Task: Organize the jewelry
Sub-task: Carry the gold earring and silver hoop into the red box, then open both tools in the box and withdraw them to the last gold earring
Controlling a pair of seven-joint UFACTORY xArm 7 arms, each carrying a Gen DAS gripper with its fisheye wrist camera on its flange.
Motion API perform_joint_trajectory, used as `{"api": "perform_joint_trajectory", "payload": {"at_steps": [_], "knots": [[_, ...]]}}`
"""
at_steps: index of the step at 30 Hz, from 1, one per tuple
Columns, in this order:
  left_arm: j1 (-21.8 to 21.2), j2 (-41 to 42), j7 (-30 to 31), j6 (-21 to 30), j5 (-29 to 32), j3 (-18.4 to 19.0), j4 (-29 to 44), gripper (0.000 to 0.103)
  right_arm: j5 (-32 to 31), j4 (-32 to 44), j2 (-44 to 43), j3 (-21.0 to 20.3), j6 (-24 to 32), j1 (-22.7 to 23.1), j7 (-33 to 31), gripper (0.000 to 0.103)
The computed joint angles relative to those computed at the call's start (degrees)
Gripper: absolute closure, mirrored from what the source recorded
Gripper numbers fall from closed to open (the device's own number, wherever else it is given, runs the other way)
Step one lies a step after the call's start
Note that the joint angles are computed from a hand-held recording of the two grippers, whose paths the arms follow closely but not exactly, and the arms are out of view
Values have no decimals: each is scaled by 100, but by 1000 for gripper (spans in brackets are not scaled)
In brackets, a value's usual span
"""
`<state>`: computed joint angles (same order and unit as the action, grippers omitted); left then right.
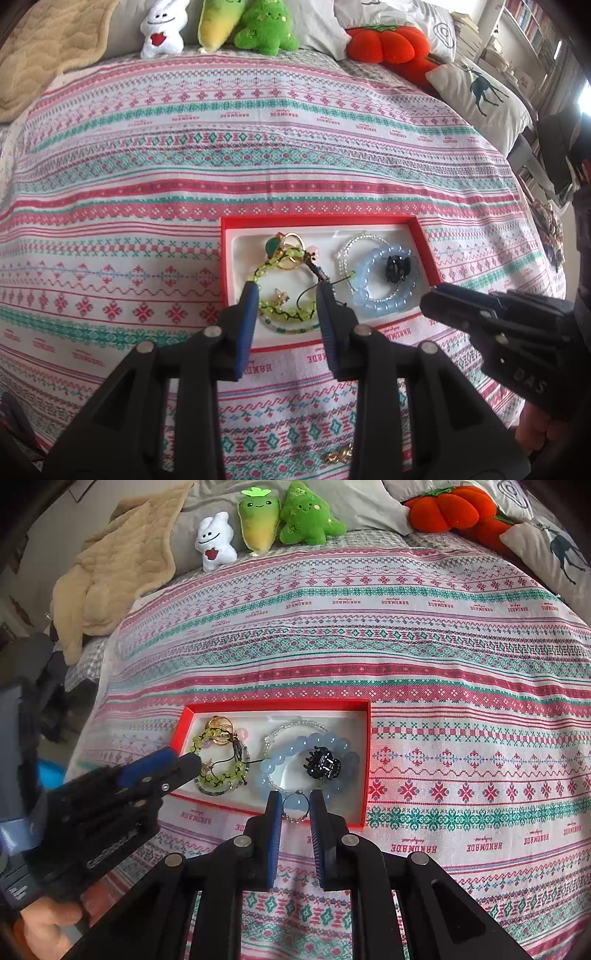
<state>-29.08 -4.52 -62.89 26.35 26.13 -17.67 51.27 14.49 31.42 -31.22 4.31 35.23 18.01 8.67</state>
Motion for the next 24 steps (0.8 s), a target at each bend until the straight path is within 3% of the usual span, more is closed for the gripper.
{"api": "perform_joint_trajectory", "payload": {"at_steps": [4,15,21,22,24], "knots": [[1,-137,-55,157,132,-57,-43,57,-33,23,85,-2,-32,-20,-11,88],[35,-292,-26,417,44,-126,-160,47,-258,85,371,80,-194,-120,98,85],[55,-396,1,457,61,-166,-215,35,-317,120,376,62,-141,-119,23,81],[59,-408,23,462,40,-164,-224,33,-321,116,352,58,-124,-117,7,77],[58,-461,68,490,-43,-160,-262,31,-331,99,287,63,-98,-118,-5,55]]}}
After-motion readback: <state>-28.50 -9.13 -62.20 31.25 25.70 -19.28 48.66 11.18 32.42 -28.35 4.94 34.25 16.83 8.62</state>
